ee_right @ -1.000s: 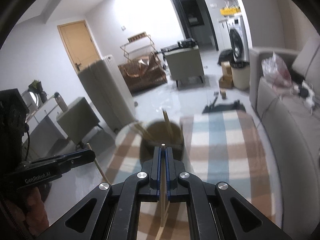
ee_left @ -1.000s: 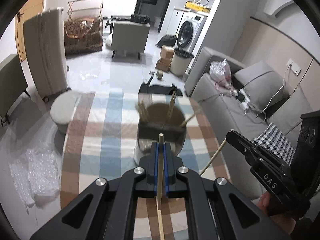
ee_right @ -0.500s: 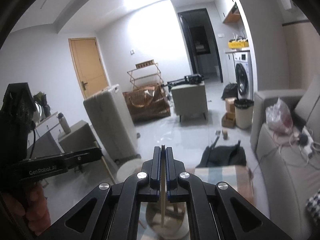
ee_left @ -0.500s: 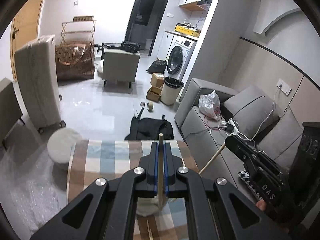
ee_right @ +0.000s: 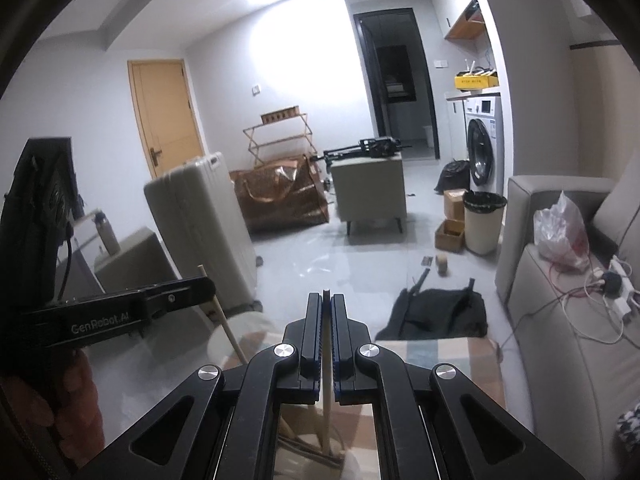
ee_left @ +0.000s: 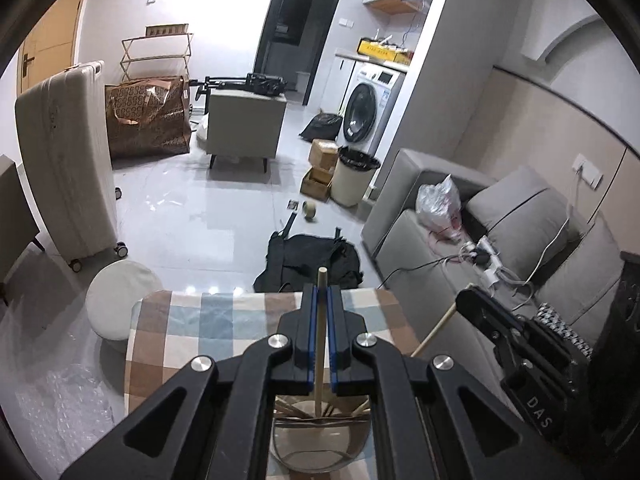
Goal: Organize utensils
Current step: 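Open both grippers to drop the sticks into the white holder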
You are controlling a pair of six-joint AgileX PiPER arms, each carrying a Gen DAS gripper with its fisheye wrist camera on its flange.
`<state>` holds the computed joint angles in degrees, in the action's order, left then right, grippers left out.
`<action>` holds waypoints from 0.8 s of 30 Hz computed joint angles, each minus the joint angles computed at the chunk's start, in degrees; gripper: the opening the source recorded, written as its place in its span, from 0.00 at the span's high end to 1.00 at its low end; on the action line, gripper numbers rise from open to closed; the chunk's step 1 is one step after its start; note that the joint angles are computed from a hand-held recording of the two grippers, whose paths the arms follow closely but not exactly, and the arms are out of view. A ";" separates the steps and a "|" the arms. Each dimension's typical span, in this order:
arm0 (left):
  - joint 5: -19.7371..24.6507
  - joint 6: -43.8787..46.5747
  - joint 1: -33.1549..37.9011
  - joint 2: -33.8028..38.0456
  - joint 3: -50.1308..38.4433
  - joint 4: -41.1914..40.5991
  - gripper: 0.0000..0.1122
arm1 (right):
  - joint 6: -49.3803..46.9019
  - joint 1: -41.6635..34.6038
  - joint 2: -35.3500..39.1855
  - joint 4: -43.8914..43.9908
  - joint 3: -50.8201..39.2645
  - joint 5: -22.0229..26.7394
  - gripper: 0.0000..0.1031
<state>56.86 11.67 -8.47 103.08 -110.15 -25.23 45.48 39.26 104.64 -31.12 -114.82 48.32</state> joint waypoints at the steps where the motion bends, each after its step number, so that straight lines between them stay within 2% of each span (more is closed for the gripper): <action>1: -0.25 0.05 -0.03 -0.17 0.47 -0.23 1.00 | 1.58 0.18 -0.52 -1.80 1.81 -1.42 0.97; 6: -1.78 1.16 -0.16 -1.17 3.80 -1.66 1.00 | 3.26 0.55 -0.32 -4.63 2.88 -2.21 0.97; 11: 0.05 -0.09 -0.52 0.07 1.02 -0.40 1.00 | 3.47 0.65 0.10 -6.46 2.18 -2.29 0.97; 21: 0.86 2.23 -0.25 0.17 3.78 -2.08 1.00 | 0.82 1.02 1.43 -3.94 5.43 -3.35 0.97; 24: 1.99 3.13 -0.24 0.42 5.22 -2.27 1.00 | -1.14 0.07 1.19 0.51 7.92 -4.85 0.97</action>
